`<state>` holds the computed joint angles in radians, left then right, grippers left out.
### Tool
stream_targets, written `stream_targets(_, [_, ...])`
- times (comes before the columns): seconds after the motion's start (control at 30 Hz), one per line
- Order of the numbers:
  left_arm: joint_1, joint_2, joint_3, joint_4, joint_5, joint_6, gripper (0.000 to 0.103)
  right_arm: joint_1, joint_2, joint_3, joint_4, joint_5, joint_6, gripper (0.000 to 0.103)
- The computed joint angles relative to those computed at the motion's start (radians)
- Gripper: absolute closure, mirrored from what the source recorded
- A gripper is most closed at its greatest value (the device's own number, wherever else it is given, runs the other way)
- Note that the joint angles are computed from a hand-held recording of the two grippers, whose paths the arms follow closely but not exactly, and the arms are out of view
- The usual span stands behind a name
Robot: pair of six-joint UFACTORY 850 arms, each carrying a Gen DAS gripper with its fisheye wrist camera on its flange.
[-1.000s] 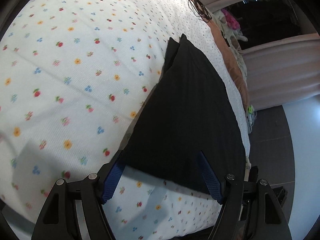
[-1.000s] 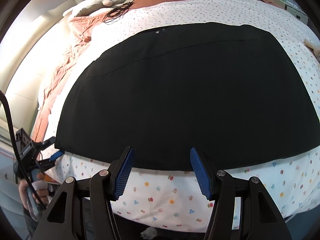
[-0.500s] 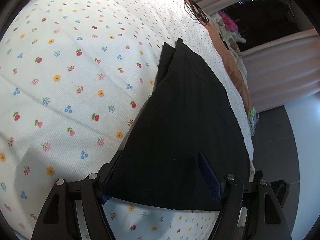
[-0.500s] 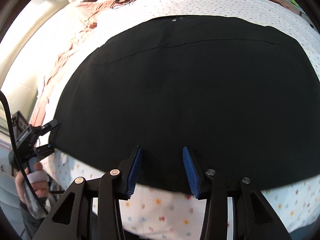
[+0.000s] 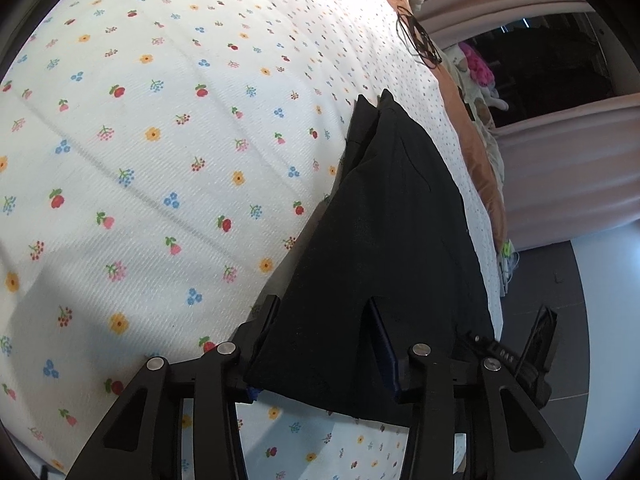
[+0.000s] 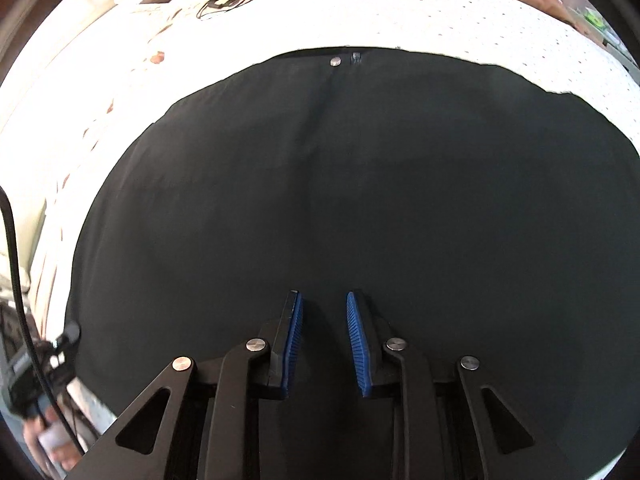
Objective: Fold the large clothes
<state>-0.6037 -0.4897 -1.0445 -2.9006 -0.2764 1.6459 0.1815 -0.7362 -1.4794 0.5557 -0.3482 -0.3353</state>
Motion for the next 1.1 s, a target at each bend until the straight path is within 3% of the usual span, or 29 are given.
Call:
stream_targets(0.37, [-0.013, -0.004, -0.009, -0.127, 0.028, 0.087, 0.067, -0.011, -0.176, -0.296, -0.210, -0.066, 0.240, 0.082])
stream_targets(0.5, [-0.016, -0.008, -0.011, -0.170, 0.029, 0.128, 0.073, -0.016, -0.257, -0.433, -0.261, -0.118, 0.293, 0.084])
stream_targets(0.67, [-0.013, -0.004, -0.005, -0.118, -0.001, 0.064, 0.082, -0.021, -0.319, -0.569, -0.293, -0.205, 0.325, 0.084])
stream_targets(0.83, [-0.014, 0.021, 0.017, -0.139, -0.063, 0.088, 0.087, -0.023, -0.150, -0.324, -0.178, -0.102, 0.182, 0.084])
stream_targets(1.1, [-0.022, 0.056, -0.009, -0.161, -0.115, 0.156, 0.090, -0.037, 0.071, 0.028, 0.110, -0.056, -0.114, 0.081])
